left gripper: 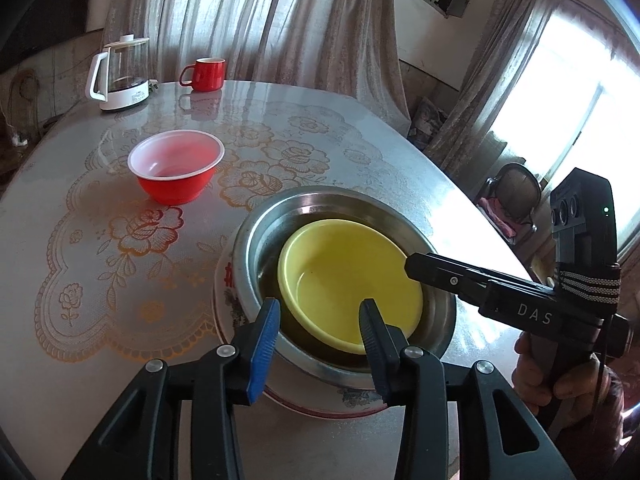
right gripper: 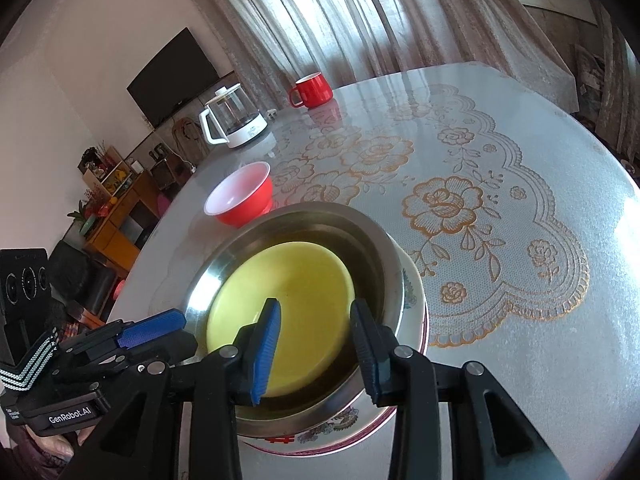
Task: Organize plates and bowls
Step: 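Lower the yellow bowl into the steel bowl and open the left gripper, then withdraw the left gripper and move it to the red-and-white bowl rim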
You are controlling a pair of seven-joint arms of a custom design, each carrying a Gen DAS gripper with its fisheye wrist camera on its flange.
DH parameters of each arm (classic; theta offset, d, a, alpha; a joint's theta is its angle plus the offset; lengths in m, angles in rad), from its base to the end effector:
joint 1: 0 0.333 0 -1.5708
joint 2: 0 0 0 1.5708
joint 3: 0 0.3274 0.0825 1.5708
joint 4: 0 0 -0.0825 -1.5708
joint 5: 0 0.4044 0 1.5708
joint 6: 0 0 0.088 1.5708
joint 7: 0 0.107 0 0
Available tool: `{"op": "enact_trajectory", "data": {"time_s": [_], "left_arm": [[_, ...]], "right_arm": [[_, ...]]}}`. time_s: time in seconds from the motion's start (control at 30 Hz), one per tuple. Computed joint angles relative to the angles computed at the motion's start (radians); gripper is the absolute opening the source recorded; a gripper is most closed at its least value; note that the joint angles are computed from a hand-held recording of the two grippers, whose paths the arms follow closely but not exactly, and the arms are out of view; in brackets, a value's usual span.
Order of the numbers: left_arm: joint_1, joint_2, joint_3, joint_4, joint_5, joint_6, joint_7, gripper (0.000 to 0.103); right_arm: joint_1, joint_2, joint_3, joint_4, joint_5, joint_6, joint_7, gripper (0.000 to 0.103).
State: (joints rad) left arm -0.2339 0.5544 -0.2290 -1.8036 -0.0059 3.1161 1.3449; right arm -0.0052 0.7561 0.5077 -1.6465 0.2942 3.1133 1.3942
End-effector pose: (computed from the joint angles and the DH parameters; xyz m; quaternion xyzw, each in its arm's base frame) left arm 0.6583 -0.3012 0.3310 -0.6038 0.7013 -0.3611 0.1147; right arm 0.7062 0.2700 0.2894 -0.6847 0.6044 -0.0538 0.4037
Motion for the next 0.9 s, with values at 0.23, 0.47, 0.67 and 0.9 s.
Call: {"op": "enact_trajectory", "data": {"time_s": [0.23, 0.47, 0.67, 0.9], "left_arm": [[-0.096, -0.031, 0.121, -0.032, 0.035, -0.004, -0.081, 0.042], [-0.123, -0.048, 0.166, -0.063, 0.071, -0.003, -0.156, 0.042], [-0.153, -0.054, 0.219, -0.081, 0.103, 0.003, -0.217, 0.042], [-0.176, -0.052, 0.276, -0.086, 0.136, -0.004, -0.290, 0.043]], "right_arm": [[-0.006, 0.002, 0.009, -0.003, -0.002, 0.008, 0.007, 0.036], [-0.009, 0.010, 0.025, 0.012, -0.016, 0.010, 0.006, 0.036], [-0.031, 0.031, 0.069, 0.052, 0.012, -0.041, -0.026, 0.039], [-0.067, 0.083, 0.148, 0.140, 0.113, -0.150, -0.119, 0.040]]}}
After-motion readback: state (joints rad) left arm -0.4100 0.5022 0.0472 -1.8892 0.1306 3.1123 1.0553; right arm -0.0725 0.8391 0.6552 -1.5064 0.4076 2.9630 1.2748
